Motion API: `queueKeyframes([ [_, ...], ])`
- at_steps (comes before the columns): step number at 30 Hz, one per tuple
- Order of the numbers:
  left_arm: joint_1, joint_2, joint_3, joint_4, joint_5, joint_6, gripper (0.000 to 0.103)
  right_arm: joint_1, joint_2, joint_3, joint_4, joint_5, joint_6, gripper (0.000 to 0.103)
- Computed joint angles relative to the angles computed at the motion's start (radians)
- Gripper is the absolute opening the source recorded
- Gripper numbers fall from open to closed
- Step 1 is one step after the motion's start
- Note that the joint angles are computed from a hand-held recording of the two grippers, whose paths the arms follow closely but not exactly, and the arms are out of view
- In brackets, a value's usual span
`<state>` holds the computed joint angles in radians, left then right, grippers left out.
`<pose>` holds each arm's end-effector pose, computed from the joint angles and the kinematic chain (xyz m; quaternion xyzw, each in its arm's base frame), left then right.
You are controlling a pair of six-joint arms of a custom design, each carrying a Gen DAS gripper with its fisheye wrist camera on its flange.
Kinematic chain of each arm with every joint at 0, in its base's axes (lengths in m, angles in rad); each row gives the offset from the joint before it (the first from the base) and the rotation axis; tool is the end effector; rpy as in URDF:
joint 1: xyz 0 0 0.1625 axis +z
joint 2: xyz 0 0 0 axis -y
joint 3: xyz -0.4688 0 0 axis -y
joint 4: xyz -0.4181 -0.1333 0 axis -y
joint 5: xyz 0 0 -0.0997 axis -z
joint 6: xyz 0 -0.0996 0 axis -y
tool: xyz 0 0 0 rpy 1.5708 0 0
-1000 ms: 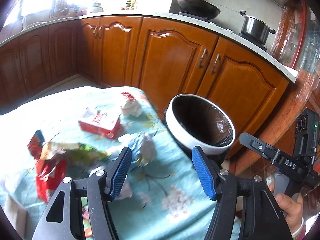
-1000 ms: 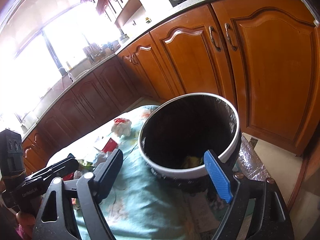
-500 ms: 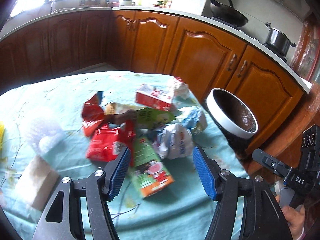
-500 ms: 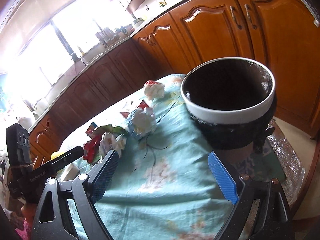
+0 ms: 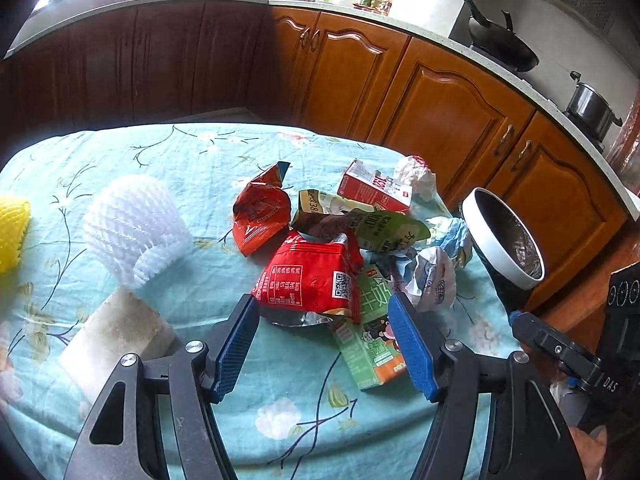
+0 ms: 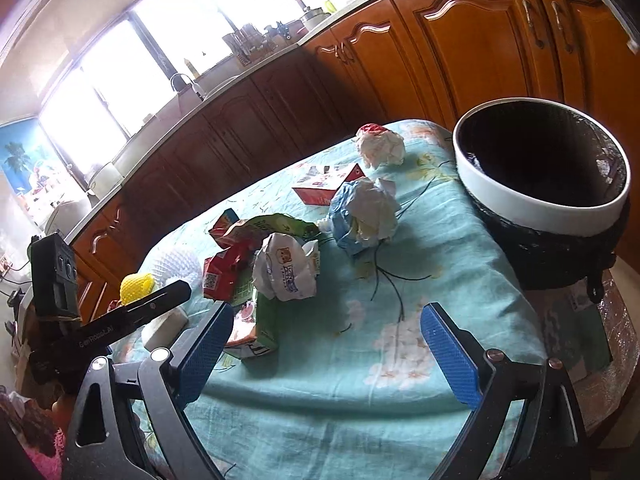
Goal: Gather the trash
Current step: 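Move both open grippers back to the trash pile, then grasp the red chip bag with the left gripper while the right gripper grasps the crumpled white wrapper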
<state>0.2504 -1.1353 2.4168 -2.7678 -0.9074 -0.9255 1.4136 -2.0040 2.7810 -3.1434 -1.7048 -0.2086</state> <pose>-0.3488 -0.2901 0.1002 0.1988 0.9236 -0.2760 0.1769 0.0807 -0.2574 0.2970 -0.0023 -0.9202 0.3689 0.1310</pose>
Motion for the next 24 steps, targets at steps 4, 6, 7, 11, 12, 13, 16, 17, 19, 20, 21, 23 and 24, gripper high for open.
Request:
queueKeyframes([
  [4,0.042,0.026,-0.026,-0.019,-0.012,0.045,0.067,0.000,0.102,-0.016,-0.063,0.008,0.018,0.093],
  [6,0.058,0.043,-0.043,-0.014,-0.006,0.067,0.067,0.004,0.149,-0.027,-0.084,0.009,0.023,0.090],
  [7,0.066,0.052,-0.049,-0.018,0.000,0.076,0.067,0.003,0.167,-0.032,-0.090,0.010,0.024,0.086],
  [11,0.109,0.088,-0.071,-0.029,-0.010,0.107,0.064,0.004,0.245,-0.051,-0.125,0.019,0.027,0.074],
  [12,0.120,0.094,-0.070,-0.047,-0.023,0.118,0.060,0.001,0.262,-0.052,-0.138,0.019,0.032,0.066],
  [13,0.128,0.096,-0.066,-0.075,-0.039,0.134,0.054,-0.001,0.274,-0.054,-0.143,0.018,0.038,0.053],
  [16,0.125,0.094,-0.060,-0.098,-0.044,0.163,0.037,-0.009,0.278,-0.052,-0.134,0.033,0.034,0.032],
  [17,0.123,0.091,-0.059,-0.099,-0.043,0.170,0.034,-0.003,0.277,-0.047,-0.139,0.030,0.028,0.030],
  [19,0.117,0.087,-0.057,-0.098,-0.042,0.177,0.027,0.017,0.269,-0.040,-0.141,0.020,0.022,0.022],
  [20,0.112,0.089,-0.055,-0.103,-0.041,0.176,0.026,0.023,0.261,-0.038,-0.137,0.021,0.020,0.012],
  [21,0.106,0.083,-0.050,-0.104,-0.040,0.173,0.023,0.029,0.249,-0.037,-0.127,0.024,0.021,0.005],
  [23,0.091,0.067,-0.038,-0.102,-0.038,0.164,0.022,0.045,0.224,-0.032,-0.117,0.013,0.019,0.004],
  [24,0.082,0.057,-0.033,-0.098,-0.033,0.158,0.022,0.052,0.209,-0.030,-0.109,0.012,0.015,0.004],
])
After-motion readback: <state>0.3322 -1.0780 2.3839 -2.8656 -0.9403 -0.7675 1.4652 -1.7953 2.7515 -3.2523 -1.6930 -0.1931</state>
